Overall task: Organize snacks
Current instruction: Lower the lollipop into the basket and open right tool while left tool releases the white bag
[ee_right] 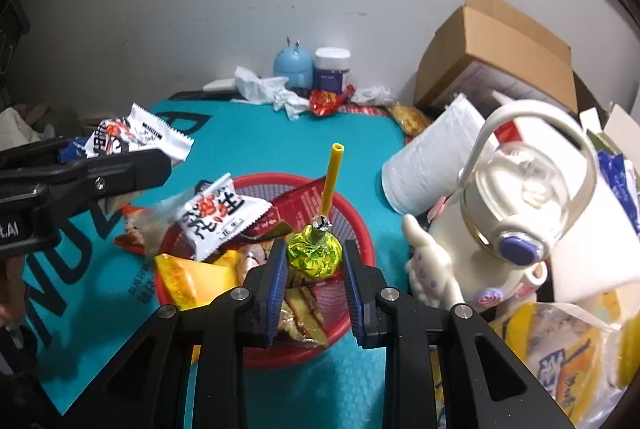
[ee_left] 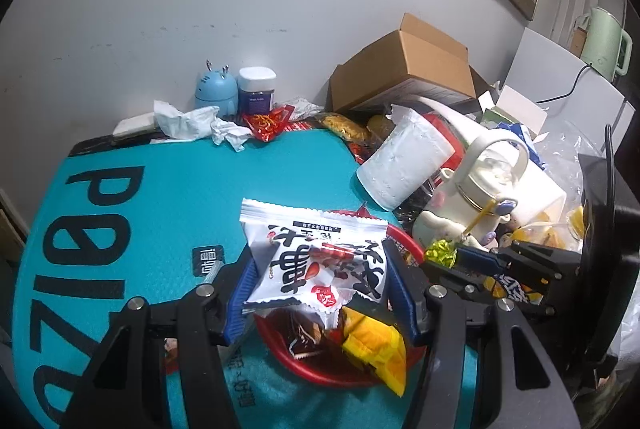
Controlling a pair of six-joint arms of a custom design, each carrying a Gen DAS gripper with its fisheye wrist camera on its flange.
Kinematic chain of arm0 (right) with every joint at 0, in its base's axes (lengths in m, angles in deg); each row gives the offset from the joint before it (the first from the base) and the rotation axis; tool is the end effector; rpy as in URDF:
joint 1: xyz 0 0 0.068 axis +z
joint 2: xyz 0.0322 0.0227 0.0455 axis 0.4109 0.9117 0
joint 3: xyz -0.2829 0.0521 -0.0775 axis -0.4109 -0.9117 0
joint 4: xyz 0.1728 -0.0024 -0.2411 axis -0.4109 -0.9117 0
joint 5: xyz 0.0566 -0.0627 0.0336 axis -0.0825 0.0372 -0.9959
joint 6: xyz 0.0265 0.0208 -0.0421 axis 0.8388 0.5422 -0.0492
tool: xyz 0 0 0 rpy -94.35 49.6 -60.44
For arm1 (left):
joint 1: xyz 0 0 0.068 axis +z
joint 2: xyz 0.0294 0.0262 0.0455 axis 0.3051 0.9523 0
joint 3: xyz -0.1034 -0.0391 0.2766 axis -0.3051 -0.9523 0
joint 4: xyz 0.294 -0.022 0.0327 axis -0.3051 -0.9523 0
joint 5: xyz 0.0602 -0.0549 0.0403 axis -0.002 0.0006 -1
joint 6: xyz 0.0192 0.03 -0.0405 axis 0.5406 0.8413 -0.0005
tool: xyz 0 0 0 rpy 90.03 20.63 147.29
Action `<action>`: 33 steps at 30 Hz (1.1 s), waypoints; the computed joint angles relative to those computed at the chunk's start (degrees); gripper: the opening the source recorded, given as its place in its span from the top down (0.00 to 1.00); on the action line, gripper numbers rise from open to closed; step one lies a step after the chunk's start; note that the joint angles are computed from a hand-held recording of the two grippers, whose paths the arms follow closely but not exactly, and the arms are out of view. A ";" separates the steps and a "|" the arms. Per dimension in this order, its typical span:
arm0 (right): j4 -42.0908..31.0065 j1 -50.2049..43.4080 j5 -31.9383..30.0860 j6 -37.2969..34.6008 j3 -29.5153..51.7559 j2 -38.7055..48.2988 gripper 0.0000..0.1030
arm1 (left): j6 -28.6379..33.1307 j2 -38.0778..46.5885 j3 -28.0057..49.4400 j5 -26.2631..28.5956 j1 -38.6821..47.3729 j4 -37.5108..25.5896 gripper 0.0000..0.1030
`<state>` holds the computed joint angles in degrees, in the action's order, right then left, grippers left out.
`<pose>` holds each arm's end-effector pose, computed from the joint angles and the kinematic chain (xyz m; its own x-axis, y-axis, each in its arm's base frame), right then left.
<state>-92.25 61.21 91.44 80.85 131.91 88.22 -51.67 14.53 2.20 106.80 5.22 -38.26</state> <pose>0.2327 0.1500 0.2421 -0.6554 0.1164 -0.7463 0.1956 0.9805 -0.0189 0.3461 -0.0963 0.2930 -0.5661 0.3891 -0.7268 0.7144 0.6714 -0.1970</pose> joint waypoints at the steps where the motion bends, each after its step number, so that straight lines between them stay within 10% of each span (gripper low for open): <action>1: -0.49 -0.25 -0.18 0.39 0.30 0.52 0.74 | -0.23 0.71 0.32 0.08 -0.21 0.12 0.45; 26: -6.40 2.61 2.06 4.83 0.59 -1.58 0.44 | 0.78 4.92 1.82 0.87 -3.82 0.61 0.45; 33: -6.09 3.96 2.68 5.74 -1.37 -4.82 0.44 | 0.42 7.12 2.79 -7.39 -7.30 0.93 0.44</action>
